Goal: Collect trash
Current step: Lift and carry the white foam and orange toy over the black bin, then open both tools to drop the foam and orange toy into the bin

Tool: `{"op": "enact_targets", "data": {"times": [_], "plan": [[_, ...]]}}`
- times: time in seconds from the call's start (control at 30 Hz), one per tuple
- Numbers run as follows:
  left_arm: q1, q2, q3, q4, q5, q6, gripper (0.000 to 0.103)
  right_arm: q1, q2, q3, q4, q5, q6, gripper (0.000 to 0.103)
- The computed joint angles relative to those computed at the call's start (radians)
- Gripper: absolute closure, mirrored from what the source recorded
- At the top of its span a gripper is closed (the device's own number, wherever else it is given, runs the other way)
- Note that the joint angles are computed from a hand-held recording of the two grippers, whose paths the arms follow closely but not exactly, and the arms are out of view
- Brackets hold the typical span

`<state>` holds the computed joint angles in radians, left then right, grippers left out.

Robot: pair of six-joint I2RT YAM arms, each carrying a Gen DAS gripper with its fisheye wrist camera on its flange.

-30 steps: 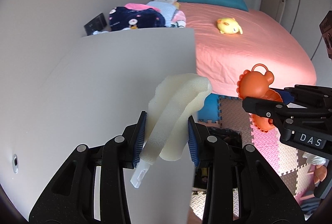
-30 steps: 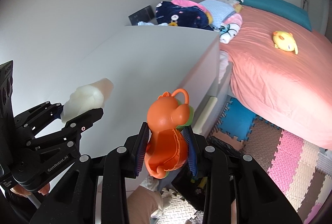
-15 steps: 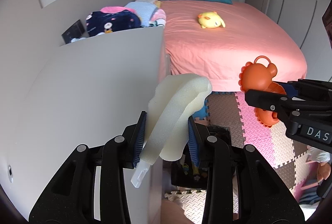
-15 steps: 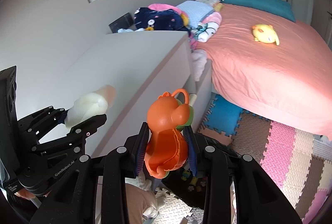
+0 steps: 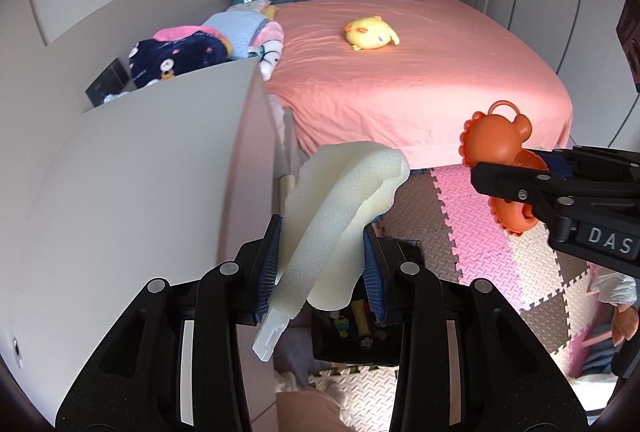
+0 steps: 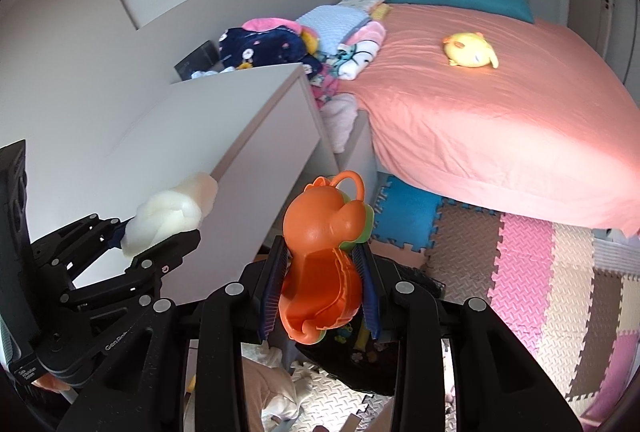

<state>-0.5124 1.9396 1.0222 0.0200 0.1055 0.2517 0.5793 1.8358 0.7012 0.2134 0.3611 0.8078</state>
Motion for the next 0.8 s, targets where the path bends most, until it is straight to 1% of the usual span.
{"op": "enact_targets", "data": {"times": [0.23, 0.47, 0.8], "plan": [[-0.052, -0.021, -0.031, 0.018, -0.007, -0.006, 0.066, 0.004, -0.035, -0.066, 0.018, 0.043, 0.031, 0.067], [-0.078, -0.007, -0.022, 0.01, -0.008, -0.031, 0.066, -0.007, -0.066, -0.124, 0.04, 0.06, 0.057, 0.067], [-0.103, 0.053, 0.004, -0.002, -0.011, -0.057, 0.066, -0.029, -0.053, -0.133, 0.054, 0.052, 0.056, 0.067]]}}
